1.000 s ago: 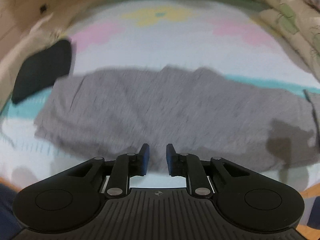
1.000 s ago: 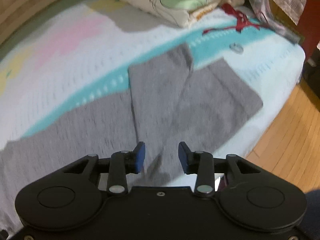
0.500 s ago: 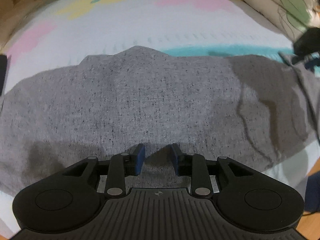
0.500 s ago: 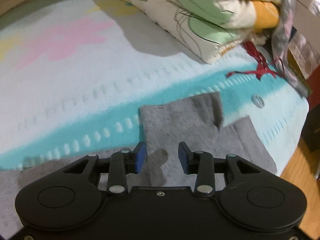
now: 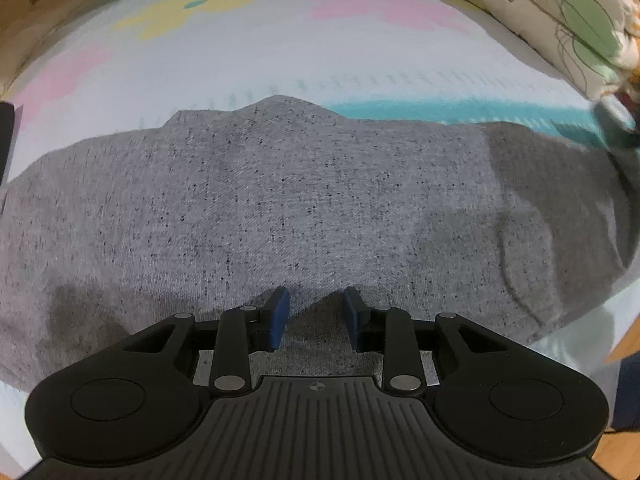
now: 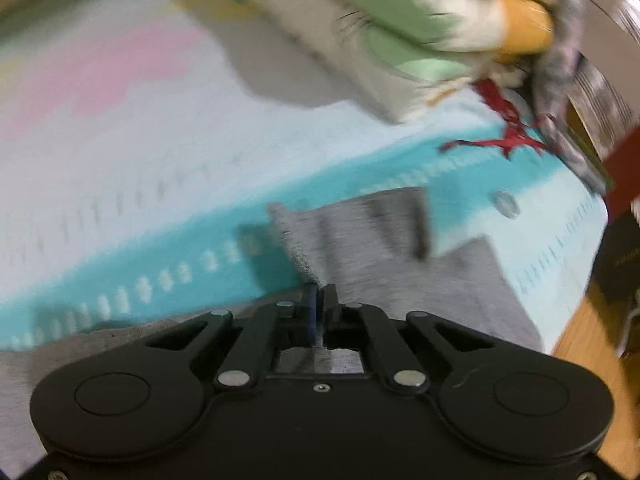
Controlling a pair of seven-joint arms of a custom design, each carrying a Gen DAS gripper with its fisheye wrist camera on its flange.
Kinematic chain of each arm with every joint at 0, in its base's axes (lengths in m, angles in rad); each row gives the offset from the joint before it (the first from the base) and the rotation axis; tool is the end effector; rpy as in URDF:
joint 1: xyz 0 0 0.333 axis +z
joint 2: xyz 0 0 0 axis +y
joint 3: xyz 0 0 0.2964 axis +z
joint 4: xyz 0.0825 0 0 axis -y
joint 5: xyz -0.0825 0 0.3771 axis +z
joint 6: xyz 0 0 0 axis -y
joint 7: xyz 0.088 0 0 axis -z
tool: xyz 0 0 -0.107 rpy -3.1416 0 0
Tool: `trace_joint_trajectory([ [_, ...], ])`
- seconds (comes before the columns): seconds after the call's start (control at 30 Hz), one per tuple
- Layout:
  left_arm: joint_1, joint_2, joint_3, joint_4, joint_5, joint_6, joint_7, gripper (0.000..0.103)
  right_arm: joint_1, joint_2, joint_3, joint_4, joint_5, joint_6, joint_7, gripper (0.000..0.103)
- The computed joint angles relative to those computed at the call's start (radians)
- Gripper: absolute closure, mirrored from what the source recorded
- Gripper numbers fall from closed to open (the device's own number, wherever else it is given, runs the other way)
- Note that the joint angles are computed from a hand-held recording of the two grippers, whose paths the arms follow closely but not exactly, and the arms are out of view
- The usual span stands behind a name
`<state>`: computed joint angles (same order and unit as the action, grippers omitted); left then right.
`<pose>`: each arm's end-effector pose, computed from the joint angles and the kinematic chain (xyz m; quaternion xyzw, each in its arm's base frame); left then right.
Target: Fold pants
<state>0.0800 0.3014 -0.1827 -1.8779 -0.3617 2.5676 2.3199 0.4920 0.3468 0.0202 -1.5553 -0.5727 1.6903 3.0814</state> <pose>0.6424 -0.0528 0.3798 -0.4671 0.8505 -0.2190 0.1022 0.5755 0.2624 0.4301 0.3299 -0.8983 0.2878 0.0378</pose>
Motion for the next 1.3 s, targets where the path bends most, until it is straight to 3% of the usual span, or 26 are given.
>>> trace_joint_trajectory([
  [0.13, 0.002, -0.01, 0.004, -0.008, 0.005, -0.004, -0.005, 0.074, -0.024, -0.269, 0.026, -0.28, 0.034, 0.066, 0.175, 0.098],
  [0.23, -0.004, -0.013, 0.005, -0.013, 0.014, 0.002, -0.01, 0.074, -0.069, -0.412, 0.051, -0.445, 0.109, 0.054, 0.251, 0.098],
  [0.33, -0.014, 0.013, 0.011, 0.021, 0.033, -0.01, -0.035, 0.074, -0.126, -0.532, 0.046, -0.627, 0.244, 0.206, 0.295, 0.098],
  [0.43, -0.013, 0.025, 0.01, 0.046, 0.045, -0.033, -0.057, 0.074, -0.167, -0.56, 0.061, -0.693, 0.309, 0.267, 0.303, 0.099],
  [0.53, -0.006, 0.036, 0.01, 0.073, 0.048, -0.065, -0.065, 0.074, -0.192, -0.554, 0.095, -0.676, 0.304, 0.245, 0.303, 0.099],
  [0.67, 0.002, 0.031, 0.008, 0.069, 0.049, -0.076, -0.053, 0.074, -0.193, -0.559, 0.143, -0.621, 0.191, 0.182, 0.32, 0.099],
  [0.73, 0.001, 0.022, 0.008, 0.055, 0.057, -0.066, -0.038, 0.073, -0.194, -0.544, 0.127, -0.612, 0.236, 0.145, 0.276, 0.099],
  [0.87, -0.003, 0.017, 0.014, 0.056, 0.067, -0.08, -0.047, 0.073, -0.214, -0.545, 0.084, -0.679, 0.393, 0.177, 0.243, 0.1],
  [0.9, -0.004, 0.018, 0.016, 0.059, 0.069, -0.085, -0.053, 0.073, -0.218, -0.542, 0.087, -0.673, 0.393, 0.156, 0.247, 0.094],
  [0.97, -0.003, 0.021, 0.017, 0.066, 0.071, -0.092, -0.059, 0.073, -0.224, -0.577, 0.1, -0.687, 0.356, 0.157, 0.286, 0.083],
  [1.0, -0.003, 0.02, 0.017, 0.066, 0.071, -0.093, -0.06, 0.073, -0.228, -0.594, 0.11, -0.69, 0.334, 0.153, 0.319, 0.072],
  [1.1, -0.003, 0.024, 0.016, 0.064, 0.072, -0.081, -0.053, 0.073, -0.241, -0.621, 0.148, -0.678, 0.224, 0.135, 0.437, 0.072],
  [1.3, -0.001, 0.006, 0.007, 0.012, 0.057, -0.025, -0.028, 0.072, -0.219, -0.465, 0.134, -0.573, 0.108, 0.248, 0.296, 0.078],
])
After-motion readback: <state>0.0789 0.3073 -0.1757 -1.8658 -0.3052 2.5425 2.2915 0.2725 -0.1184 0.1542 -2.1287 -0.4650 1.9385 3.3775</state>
